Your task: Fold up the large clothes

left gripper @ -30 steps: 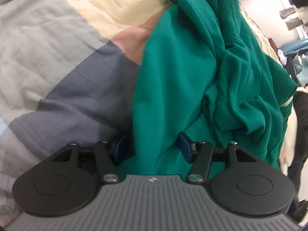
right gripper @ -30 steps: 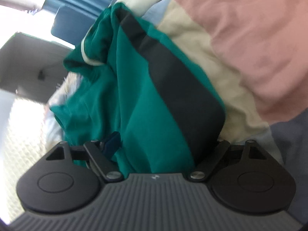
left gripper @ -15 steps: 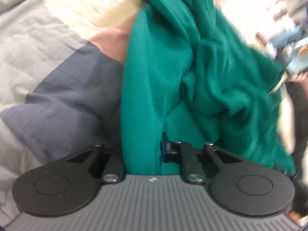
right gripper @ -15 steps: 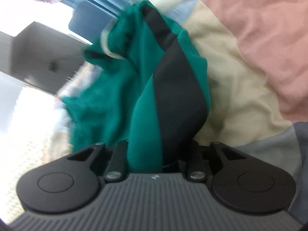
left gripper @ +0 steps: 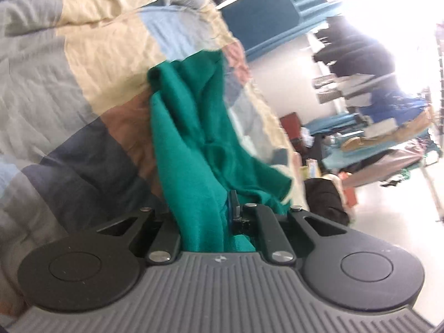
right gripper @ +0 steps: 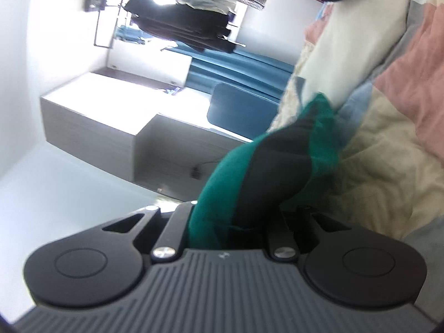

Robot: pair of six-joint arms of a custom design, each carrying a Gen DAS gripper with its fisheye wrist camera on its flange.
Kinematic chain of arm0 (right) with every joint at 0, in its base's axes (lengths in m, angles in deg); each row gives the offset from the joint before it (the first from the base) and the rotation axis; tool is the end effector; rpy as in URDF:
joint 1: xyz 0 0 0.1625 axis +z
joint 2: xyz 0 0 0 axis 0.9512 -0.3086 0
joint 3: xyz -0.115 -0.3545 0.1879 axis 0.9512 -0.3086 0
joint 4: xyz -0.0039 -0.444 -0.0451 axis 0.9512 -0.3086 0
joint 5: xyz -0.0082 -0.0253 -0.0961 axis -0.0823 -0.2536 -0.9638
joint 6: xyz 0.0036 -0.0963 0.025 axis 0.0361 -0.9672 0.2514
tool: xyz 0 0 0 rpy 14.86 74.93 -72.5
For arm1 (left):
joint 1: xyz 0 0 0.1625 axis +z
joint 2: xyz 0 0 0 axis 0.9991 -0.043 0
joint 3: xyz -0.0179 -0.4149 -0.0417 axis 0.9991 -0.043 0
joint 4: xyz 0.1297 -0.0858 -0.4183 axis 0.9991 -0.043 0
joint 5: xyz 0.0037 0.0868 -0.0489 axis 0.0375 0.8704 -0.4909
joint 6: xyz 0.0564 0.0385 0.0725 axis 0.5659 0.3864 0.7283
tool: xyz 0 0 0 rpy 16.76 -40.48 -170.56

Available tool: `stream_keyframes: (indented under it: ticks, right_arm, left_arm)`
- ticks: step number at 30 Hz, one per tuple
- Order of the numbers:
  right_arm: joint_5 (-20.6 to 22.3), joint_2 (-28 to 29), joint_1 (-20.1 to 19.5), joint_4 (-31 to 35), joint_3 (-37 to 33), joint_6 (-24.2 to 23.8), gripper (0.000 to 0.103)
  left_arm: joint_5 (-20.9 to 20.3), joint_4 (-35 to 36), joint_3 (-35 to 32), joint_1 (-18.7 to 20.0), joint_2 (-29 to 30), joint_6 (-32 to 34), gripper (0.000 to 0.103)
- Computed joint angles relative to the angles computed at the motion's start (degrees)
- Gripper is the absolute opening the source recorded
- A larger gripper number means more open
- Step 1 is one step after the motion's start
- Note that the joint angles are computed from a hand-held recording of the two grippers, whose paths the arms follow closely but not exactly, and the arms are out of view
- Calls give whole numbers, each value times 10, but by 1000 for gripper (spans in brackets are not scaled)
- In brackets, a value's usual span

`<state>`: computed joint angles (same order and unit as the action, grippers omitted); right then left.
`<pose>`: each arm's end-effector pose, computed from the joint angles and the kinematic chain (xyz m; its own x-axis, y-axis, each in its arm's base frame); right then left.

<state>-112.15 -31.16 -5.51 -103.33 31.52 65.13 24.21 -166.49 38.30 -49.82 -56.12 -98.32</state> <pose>-0.1139 -0.7836 0.4578 -0.8175 -0.2774 -0.5047 0.1349 0.7598 -0.6360 -0.3284 -0.5285 0.1211 -0.8480 -0.4371 0.2997 -0.4501 0.2952 -0.8428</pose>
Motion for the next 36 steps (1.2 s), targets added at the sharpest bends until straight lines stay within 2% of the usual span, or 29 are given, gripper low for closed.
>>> stream_keyframes:
  ticks: [4, 5, 8, 10, 12, 14, 17, 20, 22, 25, 27, 28, 33, 36]
  right_arm:
    - [30, -51, -12, 51, 31, -52, 16]
    - [41, -65, -16, 61, 45, -46, 16]
    - [60, -121, -29, 93, 93, -114, 16]
    - [67, -141, -41, 115, 105, -127, 16]
    - [43, -146, -45, 98, 107, -109, 16]
    - [7, -127, -39, 58, 98, -71, 17]
    - [-42, -92, -18, -11, 79, 2, 18]
    - [-86, -43, 9, -62, 37, 83, 18]
    - [-144, -1, 32, -79, -11, 146, 19]
    - [-252, 66, 61, -64, -101, 207, 19]
    - [-319, 117, 76, -44, -171, 222, 19]
    - [-335, 138, 79, -38, -197, 228, 19]
    - [-368, 221, 85, -10, -293, 212, 20]
    - [-360, 261, 79, 15, -345, 216, 20]
  left_arm:
    - [4, 0, 26, -45, -28, -4, 10]
    - [6, -3, 40, -58, -37, -16, 10]
    - [12, -34, 71, -91, -43, -24, 10]
    - [13, -53, 92, -111, -47, -35, 11]
    - [2, -82, 99, -113, -42, -24, 11]
    - [4, -89, 91, -107, -32, -16, 12]
    - [7, -133, 61, -76, -2, 41, 13]
    - [2, -220, 20, -32, 35, 82, 13]
    - [1, -236, -14, -3, 53, 96, 13]
    - [6, -231, -63, 34, 71, 116, 12]
    - [12, -223, -94, 57, 83, 137, 12]
    - [8, -217, -108, 70, 88, 144, 12]
    - [-4, -148, -168, 130, 112, 165, 12]
    - [-20, -186, -198, 159, 138, 196, 12]
